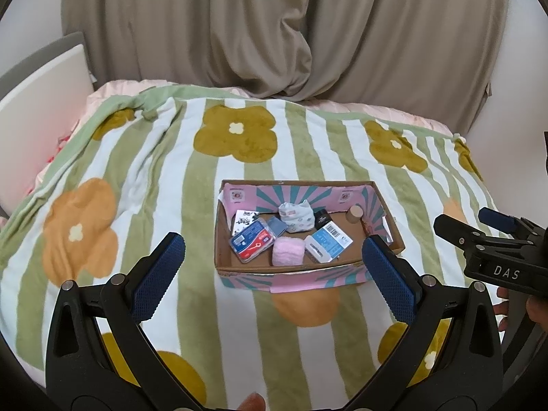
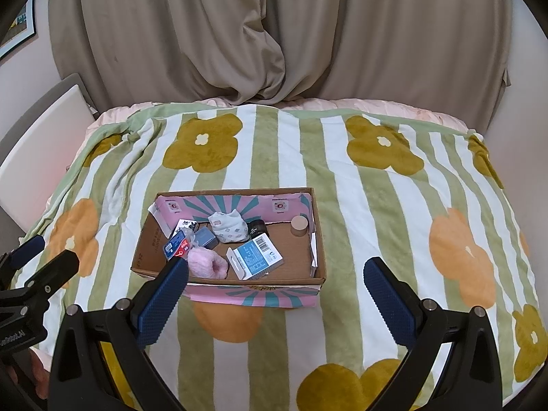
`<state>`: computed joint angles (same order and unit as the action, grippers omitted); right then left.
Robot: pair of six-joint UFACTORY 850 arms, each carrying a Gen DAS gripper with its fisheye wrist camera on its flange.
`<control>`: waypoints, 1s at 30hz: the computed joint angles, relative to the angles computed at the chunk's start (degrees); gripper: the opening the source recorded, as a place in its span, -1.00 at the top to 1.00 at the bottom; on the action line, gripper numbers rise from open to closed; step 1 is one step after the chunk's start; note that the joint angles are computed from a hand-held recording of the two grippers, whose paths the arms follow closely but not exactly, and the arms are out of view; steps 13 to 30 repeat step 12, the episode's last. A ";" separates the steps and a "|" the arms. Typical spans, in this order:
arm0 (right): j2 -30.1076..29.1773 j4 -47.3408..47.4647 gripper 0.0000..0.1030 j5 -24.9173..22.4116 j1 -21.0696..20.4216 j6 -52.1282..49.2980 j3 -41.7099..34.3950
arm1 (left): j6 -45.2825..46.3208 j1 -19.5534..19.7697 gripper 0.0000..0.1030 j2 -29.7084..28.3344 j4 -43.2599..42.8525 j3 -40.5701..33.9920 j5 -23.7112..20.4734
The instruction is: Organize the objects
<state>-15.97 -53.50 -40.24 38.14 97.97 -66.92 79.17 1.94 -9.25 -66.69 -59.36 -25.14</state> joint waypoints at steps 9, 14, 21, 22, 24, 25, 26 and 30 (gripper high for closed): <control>-0.05 -0.13 -0.98 -0.37 0.24 0.46 0.33 | 4.84 -0.02 -1.00 0.97 -5.30 1.51 -0.84; -0.02 -0.18 -0.98 -0.43 0.35 0.67 0.49 | 6.83 -0.05 -1.00 1.07 -7.51 2.07 -0.11; -0.02 -0.18 -0.98 -0.43 0.35 0.67 0.49 | 6.83 -0.05 -1.00 1.07 -7.51 2.07 -0.11; -0.02 -0.18 -0.98 -0.43 0.35 0.67 0.49 | 6.83 -0.05 -1.00 1.07 -7.51 2.07 -0.11; -0.02 -0.18 -0.98 -0.43 0.35 0.67 0.49 | 6.83 -0.05 -1.00 1.07 -7.51 2.07 -0.11; -0.02 -0.18 -0.98 -0.43 0.35 0.67 0.49 | 6.83 -0.05 -1.00 1.07 -7.51 2.07 -0.11; -0.02 -0.18 -0.98 -0.43 0.35 0.67 0.49 | 6.83 -0.05 -1.00 1.07 -7.51 2.07 -0.11; -0.02 -0.18 -0.98 -0.43 0.35 0.67 0.49 | 6.83 -0.05 -1.00 1.07 -7.51 2.07 -0.11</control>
